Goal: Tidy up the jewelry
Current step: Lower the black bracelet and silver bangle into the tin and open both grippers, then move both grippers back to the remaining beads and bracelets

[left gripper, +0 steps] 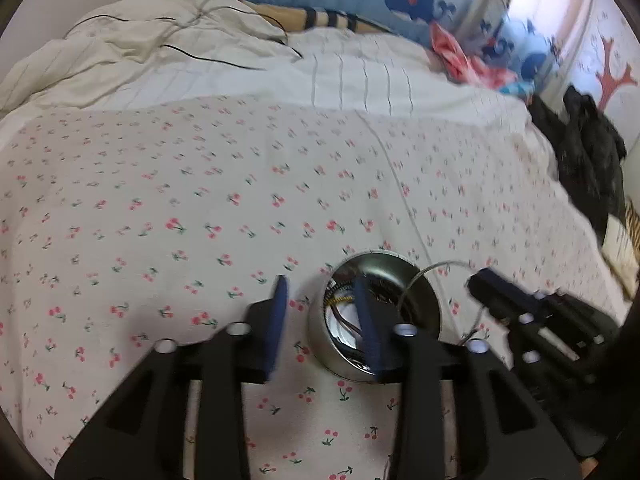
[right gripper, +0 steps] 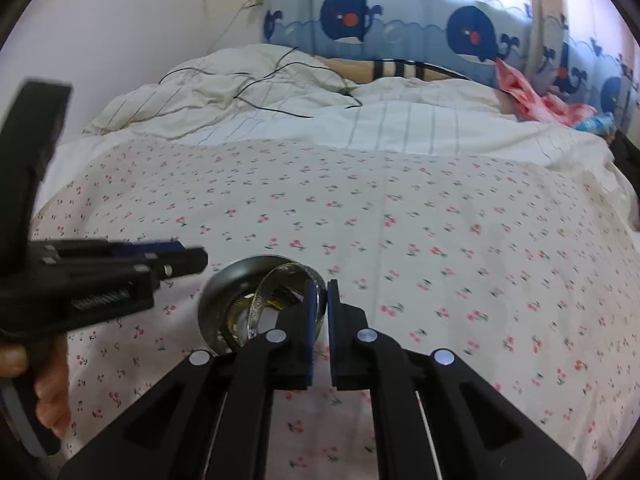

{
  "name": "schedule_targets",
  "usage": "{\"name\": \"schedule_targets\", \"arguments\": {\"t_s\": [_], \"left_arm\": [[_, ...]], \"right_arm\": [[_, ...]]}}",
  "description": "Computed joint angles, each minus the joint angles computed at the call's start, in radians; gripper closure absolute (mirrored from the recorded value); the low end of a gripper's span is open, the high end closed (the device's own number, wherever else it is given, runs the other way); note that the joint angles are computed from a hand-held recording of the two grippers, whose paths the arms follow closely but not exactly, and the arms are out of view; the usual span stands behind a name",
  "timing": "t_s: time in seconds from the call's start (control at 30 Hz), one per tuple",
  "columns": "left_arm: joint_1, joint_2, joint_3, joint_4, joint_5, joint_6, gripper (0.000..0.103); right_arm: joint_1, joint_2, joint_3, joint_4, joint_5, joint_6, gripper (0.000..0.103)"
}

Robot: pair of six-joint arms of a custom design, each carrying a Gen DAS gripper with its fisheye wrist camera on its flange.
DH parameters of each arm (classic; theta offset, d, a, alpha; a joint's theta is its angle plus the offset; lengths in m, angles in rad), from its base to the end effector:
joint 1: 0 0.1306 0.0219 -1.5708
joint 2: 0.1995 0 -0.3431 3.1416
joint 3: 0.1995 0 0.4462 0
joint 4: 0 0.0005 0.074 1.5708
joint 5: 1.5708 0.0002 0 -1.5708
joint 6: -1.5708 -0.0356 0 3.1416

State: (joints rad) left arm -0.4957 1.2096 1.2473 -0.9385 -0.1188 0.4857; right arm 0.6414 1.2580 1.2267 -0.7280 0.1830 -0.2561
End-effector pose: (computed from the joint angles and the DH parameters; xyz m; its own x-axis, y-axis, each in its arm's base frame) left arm 0.4243 -0.2252 0.4002 -0.8000 -0.0944 -0.5925 0.0386 0.9774 -0.2077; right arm 0.4112 0.2984 0.3824 -0.6559 -0.1789 -0.7334 -0.3271 0.9429 0.0625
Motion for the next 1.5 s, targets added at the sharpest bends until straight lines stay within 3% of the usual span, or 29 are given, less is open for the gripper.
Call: {"name": "schedule_targets", "arguments": {"t_s": [0.23, 0.27, 0.3, 0.37, 0.5, 0.6, 0.73, 0.83, 0.9, 1.07, 1.17, 1.23, 1.37, 1.43, 1.5], "left_arm": [[0.008, -0.046, -0.027, -0.019, -0.002, 0.007, 0.057], [0.006, -0.051, -0.032, -0.028, -0.01, 0.004, 0.056], [0.005, -0.057, -0.038, -0.033, -0.015, 0.004, 0.055], [0.0, -0.07, -0.052, -0.047, -0.025, 0.006, 0.053], [-0.005, -0.107, -0.093, -0.068, -0.042, 0.016, 0.048], [-0.001, -0.133, -0.13, -0.085, -0.039, 0.04, 0.043], [0.002, -0.113, -0.137, -0.104, -0.051, 0.048, 0.043], [0.0, -0.107, -0.134, -0.111, -0.056, 0.047, 0.042], [0.002, -0.114, -0.133, -0.109, -0.064, 0.042, 0.039], [0.018, -0.136, -0.137, -0.105, -0.067, 0.056, 0.035], [0.028, -0.169, -0.155, -0.108, -0.061, 0.063, 0.035], [0.029, -0.212, -0.185, -0.111, -0.054, 0.075, 0.034], [0.017, -0.304, -0.266, -0.13, -0.041, 0.13, 0.031], [0.013, -0.328, -0.289, -0.133, -0.023, 0.15, 0.03], [0.009, -0.327, -0.29, -0.128, -0.011, 0.147, 0.029]], "right_arm": [[0.019, 0.093, 0.072, -0.052, -0.038, 0.024, 0.095], [0.019, 0.091, 0.069, -0.054, -0.03, 0.022, 0.09], [0.016, 0.078, 0.056, -0.044, -0.025, 0.012, 0.074], [0.004, 0.039, 0.025, -0.018, -0.025, -0.016, 0.061], [-0.011, -0.022, -0.01, -0.039, 0.026, -0.027, 0.057], [-0.002, 0.008, 0.002, -0.117, 0.173, 0.006, 0.054], [-0.003, 0.084, 0.025, -0.168, 0.25, 0.032, 0.054], [0.008, 0.111, 0.026, -0.116, 0.228, 0.067, 0.054], [0.028, 0.123, 0.035, -0.103, 0.257, 0.087, 0.055], [0.049, 0.138, 0.043, -0.094, 0.22, 0.122, 0.054], [0.038, 0.094, 0.028, -0.121, 0.17, 0.089, 0.051], [0.025, 0.043, 0.009, -0.141, 0.089, 0.055, 0.047], [-0.012, -0.118, -0.095, -0.168, -0.172, -0.014, 0.045], [0.001, -0.182, -0.148, -0.192, -0.206, -0.02, 0.045], [0.026, -0.226, -0.184, -0.237, -0.179, -0.009, 0.045]]}}
